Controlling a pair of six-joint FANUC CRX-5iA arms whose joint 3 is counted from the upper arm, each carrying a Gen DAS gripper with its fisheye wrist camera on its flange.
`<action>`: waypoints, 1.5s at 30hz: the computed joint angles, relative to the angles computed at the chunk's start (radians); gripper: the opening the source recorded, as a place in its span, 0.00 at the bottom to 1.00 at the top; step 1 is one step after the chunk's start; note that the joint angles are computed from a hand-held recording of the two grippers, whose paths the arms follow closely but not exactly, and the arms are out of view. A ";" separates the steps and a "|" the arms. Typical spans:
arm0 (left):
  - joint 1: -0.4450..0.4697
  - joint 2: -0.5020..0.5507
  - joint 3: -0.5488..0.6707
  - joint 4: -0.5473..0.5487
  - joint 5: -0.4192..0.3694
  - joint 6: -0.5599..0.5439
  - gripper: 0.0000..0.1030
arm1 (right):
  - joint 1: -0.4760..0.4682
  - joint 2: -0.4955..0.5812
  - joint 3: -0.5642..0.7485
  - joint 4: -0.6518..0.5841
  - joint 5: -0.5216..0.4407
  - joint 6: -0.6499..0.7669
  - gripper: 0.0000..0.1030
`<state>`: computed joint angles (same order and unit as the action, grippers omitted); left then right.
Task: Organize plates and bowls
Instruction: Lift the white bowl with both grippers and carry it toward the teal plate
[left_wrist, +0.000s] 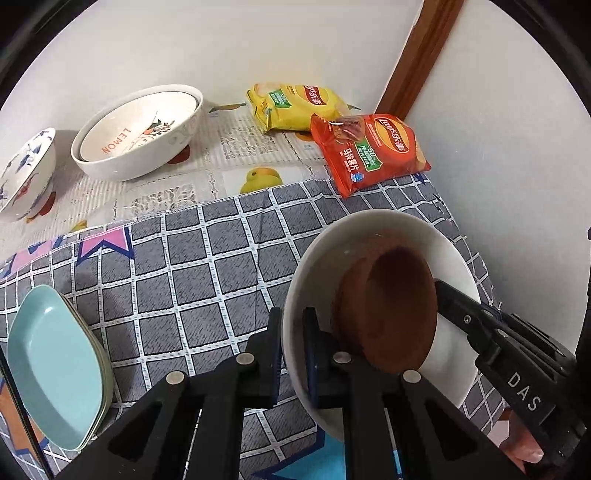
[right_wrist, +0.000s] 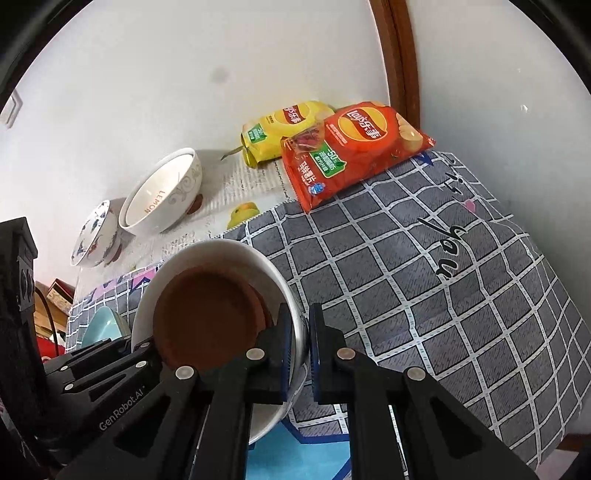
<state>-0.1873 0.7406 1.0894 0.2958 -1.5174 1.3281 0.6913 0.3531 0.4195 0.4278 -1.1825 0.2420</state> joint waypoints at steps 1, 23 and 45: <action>0.002 -0.003 -0.005 0.002 0.004 -0.001 0.10 | 0.000 0.002 0.005 0.000 -0.001 0.002 0.09; 0.048 -0.024 -0.032 0.024 0.017 -0.026 0.10 | 0.020 0.069 0.108 0.010 -0.028 0.023 0.09; 0.146 -0.096 -0.166 0.062 0.065 -0.056 0.10 | 0.066 0.224 0.352 -0.011 -0.114 0.091 0.09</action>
